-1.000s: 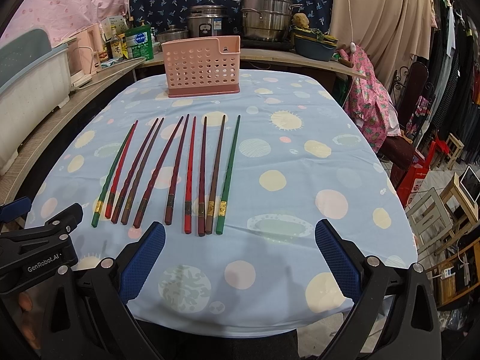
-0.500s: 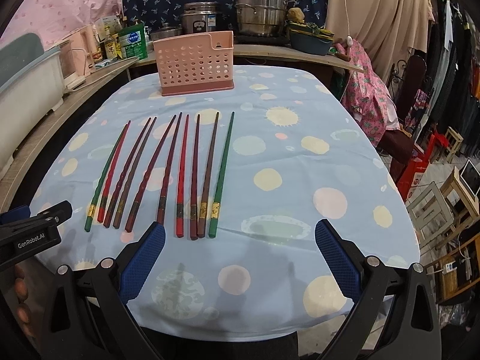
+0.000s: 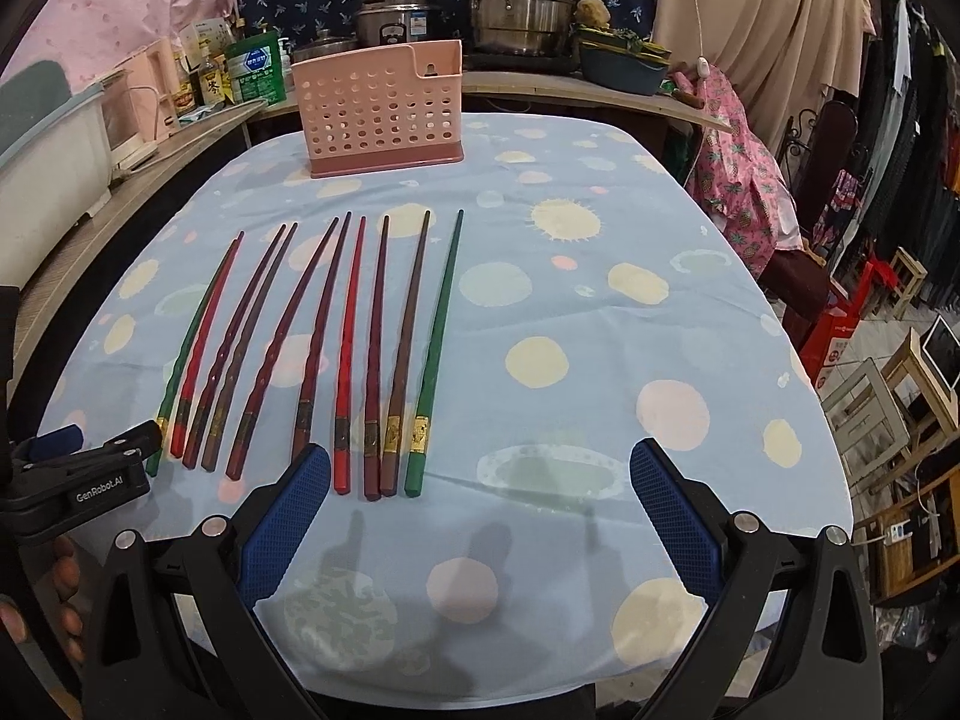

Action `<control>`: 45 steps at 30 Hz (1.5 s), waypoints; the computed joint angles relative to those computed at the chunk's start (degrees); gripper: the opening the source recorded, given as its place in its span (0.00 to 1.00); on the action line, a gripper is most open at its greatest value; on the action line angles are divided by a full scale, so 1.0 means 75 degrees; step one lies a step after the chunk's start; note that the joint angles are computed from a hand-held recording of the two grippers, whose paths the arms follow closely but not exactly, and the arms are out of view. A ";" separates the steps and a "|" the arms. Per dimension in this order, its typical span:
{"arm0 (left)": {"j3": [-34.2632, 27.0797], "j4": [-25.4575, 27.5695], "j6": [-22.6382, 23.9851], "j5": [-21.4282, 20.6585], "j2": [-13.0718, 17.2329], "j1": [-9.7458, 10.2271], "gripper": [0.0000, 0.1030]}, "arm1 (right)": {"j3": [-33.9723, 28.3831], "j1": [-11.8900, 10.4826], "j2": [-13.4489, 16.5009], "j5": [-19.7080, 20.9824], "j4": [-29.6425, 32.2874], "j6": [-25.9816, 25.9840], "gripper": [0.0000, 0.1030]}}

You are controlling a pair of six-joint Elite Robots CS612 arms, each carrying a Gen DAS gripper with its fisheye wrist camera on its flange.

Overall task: Organize utensils
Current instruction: 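Close the left tool on one green chopstick while the right tool grasps the other green chopstick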

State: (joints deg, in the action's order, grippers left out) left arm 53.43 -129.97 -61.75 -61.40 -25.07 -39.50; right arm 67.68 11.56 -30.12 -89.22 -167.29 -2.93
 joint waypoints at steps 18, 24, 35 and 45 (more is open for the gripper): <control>-0.0020 -0.0277 0.0105 -0.0245 0.0029 0.0133 0.30 | -0.1067 -0.0072 0.0553 0.0219 0.0630 0.0456 0.86; -0.0084 -0.0188 0.0136 -0.0274 0.0047 0.0156 0.21 | -0.1524 -0.0051 0.0821 0.0345 0.1092 0.0414 0.61; -0.0153 -0.0070 0.0214 -0.0172 0.0074 0.0134 0.19 | -0.1636 -0.0023 0.0953 0.0343 0.1303 0.0182 0.36; -0.0109 -0.0212 0.0272 -0.0266 0.0056 0.0149 0.09 | -0.1417 -0.0117 0.0831 0.0505 0.1252 0.0191 0.08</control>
State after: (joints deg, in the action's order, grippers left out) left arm 52.62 -131.56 -59.71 -63.40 -24.65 -38.37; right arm 57.05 10.68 -23.89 -85.43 -157.90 -1.50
